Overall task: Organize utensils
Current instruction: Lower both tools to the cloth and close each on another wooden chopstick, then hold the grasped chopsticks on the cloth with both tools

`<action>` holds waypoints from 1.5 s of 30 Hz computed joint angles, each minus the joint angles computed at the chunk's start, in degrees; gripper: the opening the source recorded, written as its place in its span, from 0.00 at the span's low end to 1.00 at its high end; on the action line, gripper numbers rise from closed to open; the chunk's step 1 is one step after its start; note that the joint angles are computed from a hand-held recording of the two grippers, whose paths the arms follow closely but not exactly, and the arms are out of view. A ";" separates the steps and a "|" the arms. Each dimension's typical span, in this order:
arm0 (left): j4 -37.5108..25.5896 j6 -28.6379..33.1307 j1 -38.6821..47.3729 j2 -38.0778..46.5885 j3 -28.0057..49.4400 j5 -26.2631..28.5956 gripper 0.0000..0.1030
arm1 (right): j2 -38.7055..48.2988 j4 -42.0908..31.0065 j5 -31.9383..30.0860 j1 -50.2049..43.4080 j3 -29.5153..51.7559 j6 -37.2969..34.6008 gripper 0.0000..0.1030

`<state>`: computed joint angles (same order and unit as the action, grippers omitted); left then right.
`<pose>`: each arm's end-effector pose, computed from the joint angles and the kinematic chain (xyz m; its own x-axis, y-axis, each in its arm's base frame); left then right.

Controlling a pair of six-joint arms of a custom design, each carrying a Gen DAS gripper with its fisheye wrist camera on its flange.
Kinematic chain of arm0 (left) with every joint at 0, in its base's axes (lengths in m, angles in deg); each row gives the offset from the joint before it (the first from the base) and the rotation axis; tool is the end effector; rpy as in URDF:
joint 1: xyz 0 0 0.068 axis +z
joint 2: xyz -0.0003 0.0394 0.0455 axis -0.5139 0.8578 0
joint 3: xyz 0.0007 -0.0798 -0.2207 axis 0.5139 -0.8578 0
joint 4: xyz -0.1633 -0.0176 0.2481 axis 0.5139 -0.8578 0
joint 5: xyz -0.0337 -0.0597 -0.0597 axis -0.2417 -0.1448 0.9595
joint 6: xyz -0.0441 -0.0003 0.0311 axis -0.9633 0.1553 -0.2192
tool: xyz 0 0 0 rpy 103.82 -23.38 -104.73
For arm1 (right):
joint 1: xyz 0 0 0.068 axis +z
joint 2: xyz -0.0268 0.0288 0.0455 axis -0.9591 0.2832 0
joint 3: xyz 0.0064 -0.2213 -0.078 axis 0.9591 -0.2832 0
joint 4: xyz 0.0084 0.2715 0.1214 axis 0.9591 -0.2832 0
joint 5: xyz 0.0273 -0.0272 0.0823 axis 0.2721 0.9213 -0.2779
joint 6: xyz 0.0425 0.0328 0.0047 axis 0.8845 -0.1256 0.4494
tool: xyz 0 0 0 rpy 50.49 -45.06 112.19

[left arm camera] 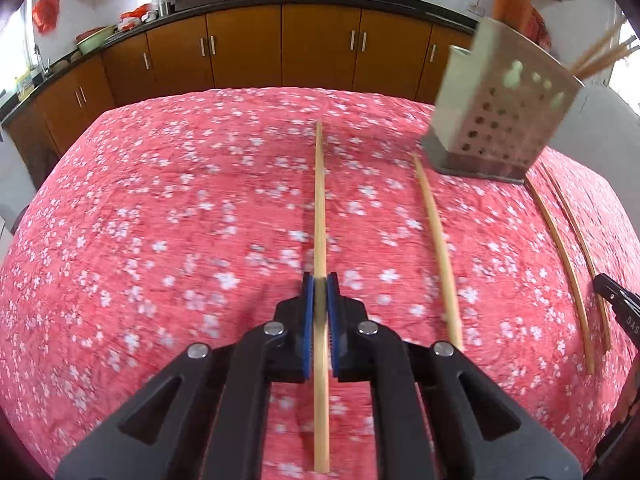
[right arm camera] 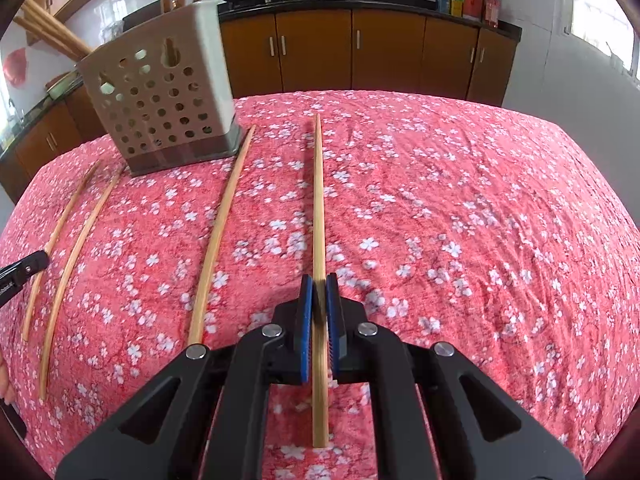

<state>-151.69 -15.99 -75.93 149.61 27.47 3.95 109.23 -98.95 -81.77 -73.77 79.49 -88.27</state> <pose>0.1948 -0.1658 0.2179 -0.6848 -0.4144 -0.5994 -0.4990 0.8661 -0.0288 0.3660 0.0105 0.2251 -0.7206 -0.2842 -0.6324 -0.4303 0.8986 0.0865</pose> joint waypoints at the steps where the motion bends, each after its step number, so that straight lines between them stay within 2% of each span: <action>1: 0.07 -0.10 -0.19 -0.52 -0.47 -0.22 0.10 | 0.12 0.24 -0.11 -0.05 0.00 0.16 0.08; 9: 0.79 -0.80 -0.83 -1.80 -1.58 -0.84 0.10 | 1.69 -0.22 -0.85 -0.52 1.71 0.04 0.08; 17: 0.28 -1.83 -1.15 -1.96 -1.73 -1.02 0.10 | 0.35 0.53 0.98 0.41 0.41 0.07 0.08; 45: 0.45 -1.67 -0.95 -1.92 -1.53 -0.95 0.10 | -0.02 0.19 0.44 0.63 0.19 0.88 0.08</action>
